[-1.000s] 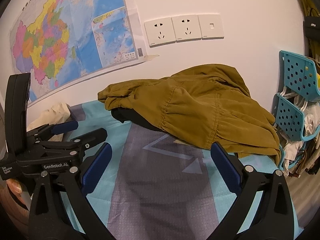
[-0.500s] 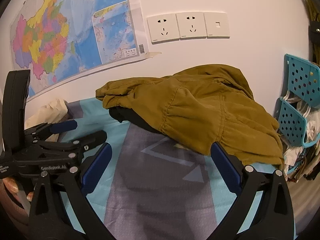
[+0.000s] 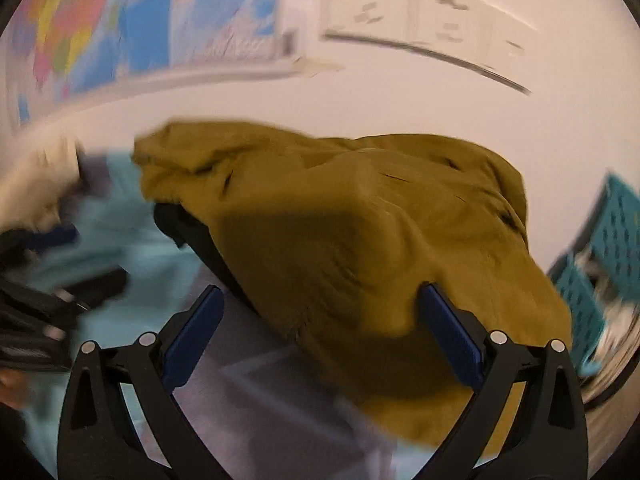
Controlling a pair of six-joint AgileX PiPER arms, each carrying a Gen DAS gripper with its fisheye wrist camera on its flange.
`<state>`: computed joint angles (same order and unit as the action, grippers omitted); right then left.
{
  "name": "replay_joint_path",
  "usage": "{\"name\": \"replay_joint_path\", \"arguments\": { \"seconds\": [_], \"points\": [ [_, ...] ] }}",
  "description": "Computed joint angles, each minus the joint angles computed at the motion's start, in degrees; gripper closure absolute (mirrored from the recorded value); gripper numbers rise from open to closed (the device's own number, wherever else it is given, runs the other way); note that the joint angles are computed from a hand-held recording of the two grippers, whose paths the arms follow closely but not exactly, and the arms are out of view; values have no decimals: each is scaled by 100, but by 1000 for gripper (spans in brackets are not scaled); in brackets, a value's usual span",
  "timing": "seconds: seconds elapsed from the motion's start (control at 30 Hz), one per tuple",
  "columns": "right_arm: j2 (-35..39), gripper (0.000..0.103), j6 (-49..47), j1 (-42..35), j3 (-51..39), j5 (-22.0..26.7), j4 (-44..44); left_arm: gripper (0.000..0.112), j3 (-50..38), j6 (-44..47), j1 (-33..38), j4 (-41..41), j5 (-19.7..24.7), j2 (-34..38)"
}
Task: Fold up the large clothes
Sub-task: 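Grasp the olive jacket with the right gripper while the left gripper approaches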
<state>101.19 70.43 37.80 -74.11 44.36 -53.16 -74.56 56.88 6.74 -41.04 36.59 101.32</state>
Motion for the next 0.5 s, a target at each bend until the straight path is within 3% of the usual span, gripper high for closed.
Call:
{"name": "replay_joint_path", "arguments": {
  "seconds": [0.1, 0.17, 0.2, 0.23, 0.27, 0.3, 0.37, 0.4, 0.43, 0.47, 0.5],
  "points": [
    [632, 5, -683, 2, -663, 408, -97, 16, -226, -195, 86, 145, 19, 185],
    [749, 18, -887, 37, -784, 542, -300, 16, -334, -242, 134, 215, 20, 276],
    [618, 37, -1035, -37, -707, 378, -162, 16, -354, -220, 156, 209, 6, 301],
    [437, 66, -1144, -118, -590, 243, 3, 16, -371, -171, 183, 178, -6, 331],
    [253, 84, -1244, -182, -474, 114, 155, 16, -424, -164, 214, 190, 4, 380],
    [-92, 93, -1176, -280, -234, -72, 244, 16, -446, -154, 246, 189, 32, 397],
    [-672, 93, -837, -405, 166, -321, 160, 16, -552, -159, 288, 175, 85, 485],
    [-848, 88, -726, -384, 228, -188, 36, 16, -566, -174, 279, 188, 69, 502],
    [-889, 65, -772, -353, 173, -14, 36, 16, -607, -214, 265, 223, 61, 533],
    [-901, 50, -878, -310, 109, 87, 107, 16, -652, -248, 270, 253, 56, 571],
    [-866, 26, -1201, -251, 53, -35, 218, 16, -689, -281, 284, 274, 65, 602]
  ]
}}
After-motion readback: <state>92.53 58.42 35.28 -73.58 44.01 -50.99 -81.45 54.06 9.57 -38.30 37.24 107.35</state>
